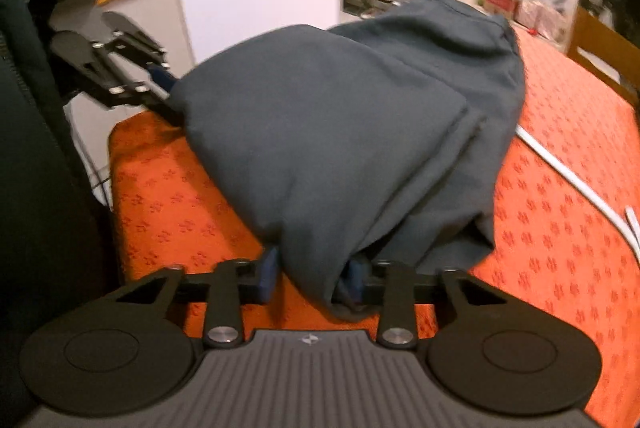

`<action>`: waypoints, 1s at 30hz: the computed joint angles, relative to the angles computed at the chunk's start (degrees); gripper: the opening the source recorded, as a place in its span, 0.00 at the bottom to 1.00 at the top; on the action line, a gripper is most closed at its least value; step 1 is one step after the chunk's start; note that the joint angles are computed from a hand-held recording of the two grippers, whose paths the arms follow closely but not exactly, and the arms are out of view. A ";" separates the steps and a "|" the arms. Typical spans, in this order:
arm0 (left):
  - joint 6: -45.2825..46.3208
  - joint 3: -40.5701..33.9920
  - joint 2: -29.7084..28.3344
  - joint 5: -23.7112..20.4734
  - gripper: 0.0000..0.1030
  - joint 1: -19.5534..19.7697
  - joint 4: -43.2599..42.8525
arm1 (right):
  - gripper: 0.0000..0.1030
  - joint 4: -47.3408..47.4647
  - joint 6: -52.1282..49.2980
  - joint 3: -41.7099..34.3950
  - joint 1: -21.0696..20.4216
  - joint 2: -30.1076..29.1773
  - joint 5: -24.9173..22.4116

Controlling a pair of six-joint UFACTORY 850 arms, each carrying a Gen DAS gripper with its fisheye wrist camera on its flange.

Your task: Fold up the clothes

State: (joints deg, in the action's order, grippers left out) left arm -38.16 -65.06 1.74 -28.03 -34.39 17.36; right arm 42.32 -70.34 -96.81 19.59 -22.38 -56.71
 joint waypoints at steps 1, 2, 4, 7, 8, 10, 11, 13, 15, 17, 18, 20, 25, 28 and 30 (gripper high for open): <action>1.34 -0.07 0.27 0.27 0.19 0.51 -2.15 | 0.21 0.68 -0.34 -0.49 -0.16 0.10 -0.50; 2.90 -0.48 0.47 0.27 0.18 1.05 -4.72 | 0.19 1.35 -0.65 -0.99 -0.33 0.18 -1.00; 7.08 -1.40 0.97 0.40 0.17 2.14 -10.12 | 0.18 2.32 -0.50 -2.82 -0.79 0.07 -2.52; 15.31 -3.29 1.71 -0.06 0.17 4.12 -19.65 | 0.16 3.77 2.06 -7.53 -1.99 -1.07 -6.32; 17.79 -3.92 1.92 -0.58 0.17 4.74 -22.80 | 0.16 4.17 3.13 -9.17 -2.42 -1.53 -7.74; 22.01 -5.08 2.32 -2.12 0.16 5.82 -28.77 | 0.16 4.48 5.51 -12.14 -3.21 -2.36 -11.03; 23.66 -5.57 2.59 -3.35 0.16 6.07 -31.41 | 0.16 4.67 6.87 -13.41 -3.62 -2.66 -12.93; 25.93 -6.40 3.21 -5.67 0.16 6.34 -35.74 | 0.15 5.23 9.63 -14.75 -4.53 -2.60 -16.72; 25.66 -6.78 3.71 -6.51 0.16 6.58 -38.66 | 0.15 6.12 12.46 -15.05 -5.37 -2.10 -19.02; 24.60 -7.08 4.01 -6.76 0.16 6.94 -40.84 | 0.16 7.20 15.38 -15.56 -6.06 -2.04 -20.19; 23.63 -7.18 3.91 -6.06 0.16 7.26 -41.05 | 0.16 7.85 16.70 -16.22 -6.26 -2.44 -20.27; 21.55 -7.45 3.51 -4.25 0.16 8.14 -41.37 | 0.16 9.18 19.50 -18.31 -6.52 -3.87 -19.88; 17.54 -8.79 1.40 1.14 0.16 11.20 -41.69 | 0.16 12.43 26.42 -27.48 -6.42 -10.15 -17.32; 14.04 -10.45 -0.68 3.81 0.16 12.79 -40.01 | 0.16 12.21 32.02 -37.97 -5.75 -16.85 -15.90; 10.01 -11.69 -2.55 5.70 0.16 13.59 -37.10 | 0.16 10.68 37.82 -49.96 -5.09 -24.29 -15.84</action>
